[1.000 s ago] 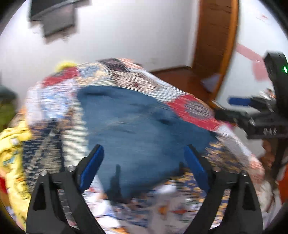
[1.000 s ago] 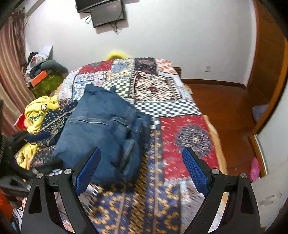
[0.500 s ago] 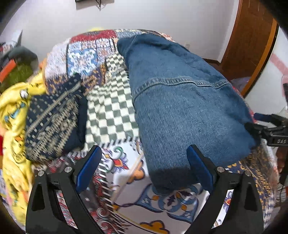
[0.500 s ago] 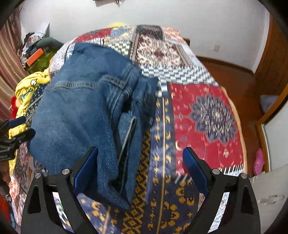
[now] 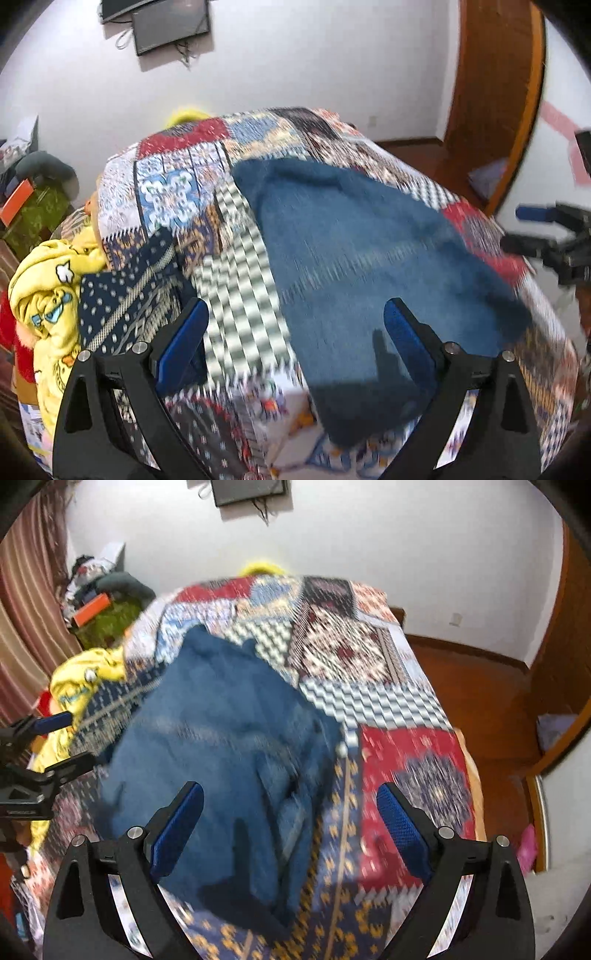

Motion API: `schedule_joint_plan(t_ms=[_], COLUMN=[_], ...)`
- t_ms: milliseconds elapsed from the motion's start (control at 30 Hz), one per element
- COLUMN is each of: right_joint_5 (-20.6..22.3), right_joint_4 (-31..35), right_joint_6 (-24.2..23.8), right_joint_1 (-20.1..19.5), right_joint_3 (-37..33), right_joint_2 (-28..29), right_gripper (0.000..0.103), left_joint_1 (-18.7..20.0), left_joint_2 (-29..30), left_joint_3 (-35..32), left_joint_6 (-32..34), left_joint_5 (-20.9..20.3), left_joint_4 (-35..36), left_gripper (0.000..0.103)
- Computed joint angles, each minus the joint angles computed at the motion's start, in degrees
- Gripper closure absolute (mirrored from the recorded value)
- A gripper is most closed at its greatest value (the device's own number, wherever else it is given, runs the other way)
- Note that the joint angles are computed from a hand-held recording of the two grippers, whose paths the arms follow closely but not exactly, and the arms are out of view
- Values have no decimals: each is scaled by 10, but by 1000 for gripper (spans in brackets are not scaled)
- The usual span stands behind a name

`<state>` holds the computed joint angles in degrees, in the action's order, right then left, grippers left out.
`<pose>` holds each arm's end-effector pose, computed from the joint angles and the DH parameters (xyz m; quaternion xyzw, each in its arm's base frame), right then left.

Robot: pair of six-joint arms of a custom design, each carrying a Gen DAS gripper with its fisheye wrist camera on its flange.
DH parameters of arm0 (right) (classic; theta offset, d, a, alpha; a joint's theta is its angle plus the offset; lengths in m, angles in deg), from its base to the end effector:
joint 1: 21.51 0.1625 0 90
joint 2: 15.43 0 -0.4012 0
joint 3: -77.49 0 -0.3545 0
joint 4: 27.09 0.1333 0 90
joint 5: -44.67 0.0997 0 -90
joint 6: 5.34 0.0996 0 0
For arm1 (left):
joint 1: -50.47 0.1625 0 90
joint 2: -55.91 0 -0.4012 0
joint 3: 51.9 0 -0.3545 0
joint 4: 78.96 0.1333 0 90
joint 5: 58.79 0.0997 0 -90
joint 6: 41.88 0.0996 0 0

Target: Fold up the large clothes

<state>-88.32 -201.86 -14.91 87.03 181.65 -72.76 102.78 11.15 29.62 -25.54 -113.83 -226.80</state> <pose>0.2472 -0.5315 0.2455 0.0981 -0.8825 0.3286 0.3218 -0.2720 -0.6634 0.1925 0.3770 0.8604 -0.2262 0.2579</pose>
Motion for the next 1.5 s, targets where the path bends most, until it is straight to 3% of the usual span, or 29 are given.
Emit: schedule_joint_plan(t_ms=[167, 300, 333, 400, 467, 567, 633, 667, 733, 933, 1100, 1200, 1267, 1367, 1500], right_joint_5=[25, 31, 27, 28, 66, 103, 73, 33, -5, 38, 116, 181, 205, 218, 294], right_joint_4=[21, 67, 80, 116, 162, 174, 136, 104, 66, 53, 52, 68, 80, 121, 140], right_joint_6=[-5, 20, 30, 50, 70, 95, 86, 75, 52, 40, 55, 86, 105, 118, 108], right_joint_1=[-20, -43, -51, -68, -90, -103, -90, -77, -61, -39, -42, -70, -89, -115, -149], right_joint_3=[-64, -96, -103, -115, -123, -112, -95, -87, -71, -14, 26, 40, 47, 34, 23], right_joint_2=[46, 65, 68, 69, 59, 39, 31, 32, 25, -33, -55, -56, -52, -37, -33], right_gripper=[9, 9, 10, 9, 10, 10, 10, 10, 10, 8, 8, 8, 8, 8, 8], left_joint_1=[25, 46, 54, 62, 66, 62, 56, 51, 44, 34, 38, 49, 63, 78, 99], left_joint_2=[68, 121, 126, 129, 131, 132, 126, 123, 111, 50, 13, 7, 13, 31, 60], left_joint_3=[-114, -186, -190, -188, -196, -201, -192, -184, -165, -99, -69, -67, -77, -95, -132], left_joint_6=[-31, -62, -63, -75, -81, -74, -61, -52, -25, 1, -41, -84, -113, -144, -166], left_joint_5=[-17, -8, -22, -40, -51, -27, -1, 24, 50, 33, -41, -98, -139, -166, -219], left_joint_4=[48, 99, 94, 80, 89, 91, 75, 56, 25, 6, 72, 129, 166, 206, 230], left_gripper=[7, 6, 6, 0, 0, 0, 0, 0, 0, 0, 0, 0, 0, 0, 0])
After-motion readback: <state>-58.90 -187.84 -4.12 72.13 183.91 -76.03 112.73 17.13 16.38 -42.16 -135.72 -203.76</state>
